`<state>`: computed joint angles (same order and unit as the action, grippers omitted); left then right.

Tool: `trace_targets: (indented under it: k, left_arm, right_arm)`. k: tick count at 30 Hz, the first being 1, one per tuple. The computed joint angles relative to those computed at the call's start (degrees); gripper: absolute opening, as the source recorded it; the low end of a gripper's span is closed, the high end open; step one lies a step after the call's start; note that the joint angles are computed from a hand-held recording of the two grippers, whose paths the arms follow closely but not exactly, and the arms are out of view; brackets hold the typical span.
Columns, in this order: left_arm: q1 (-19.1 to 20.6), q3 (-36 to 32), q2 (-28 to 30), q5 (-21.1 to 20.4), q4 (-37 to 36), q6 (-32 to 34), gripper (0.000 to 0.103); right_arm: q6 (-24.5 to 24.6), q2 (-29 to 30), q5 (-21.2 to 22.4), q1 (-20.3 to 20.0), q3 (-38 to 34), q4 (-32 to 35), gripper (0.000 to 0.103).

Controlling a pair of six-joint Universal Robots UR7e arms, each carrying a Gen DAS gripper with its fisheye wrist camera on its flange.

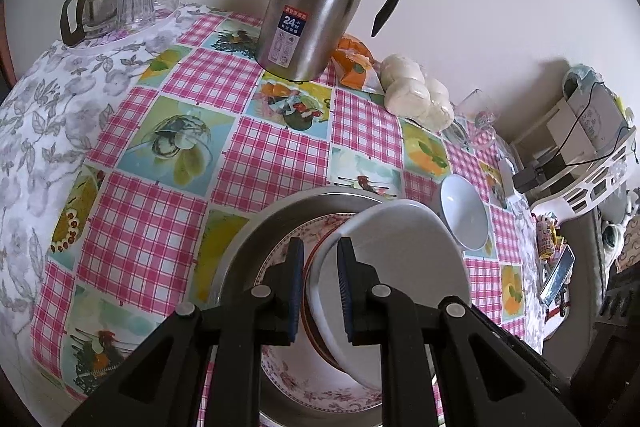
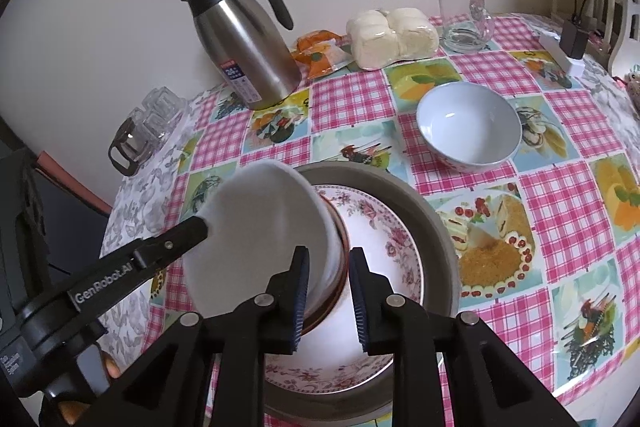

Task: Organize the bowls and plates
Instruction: 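Lower the white square bowl into the strawberry bowl and open both tools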

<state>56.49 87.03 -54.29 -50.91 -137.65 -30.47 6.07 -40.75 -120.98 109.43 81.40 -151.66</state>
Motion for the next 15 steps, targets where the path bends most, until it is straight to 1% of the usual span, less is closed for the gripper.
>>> trace_targets:
  k: [3, 9, 11, 13, 15]
  left_arm:
    - [-0.25, 0.13, -0.05, 0.38, -0.49, 0.51, 0.015]
    - [-0.47, 0.12, -0.03, 0.94, -0.47, 0.36, 0.015]
    - [-0.67, 0.21, -0.11, 1.71, -0.47, 0.23, 0.018]
    - [-0.95, 0.22, -0.14, 2.69, -0.08, -0.03, 0.019]
    - [-1.2, 0.2, -0.15, 3.85, 0.44, -0.26, 0.023]
  right_arm:
    - [0.55, -0.18, 0.83, -0.55, 0.13, 0.13, 0.023]
    - [0.73, -0.2, 1.02, -0.71, 0.17, 0.31, 0.023]
    - [0.82, -0.26, 1.04, -0.68, 0.21, 0.34, 0.023]
    - [0.53, -0.24, 0.85, -0.59, 0.19, 0.11, 0.023]
    - [0.27, -0.33, 0.53, -0.45, 0.28, -0.2, 0.023]
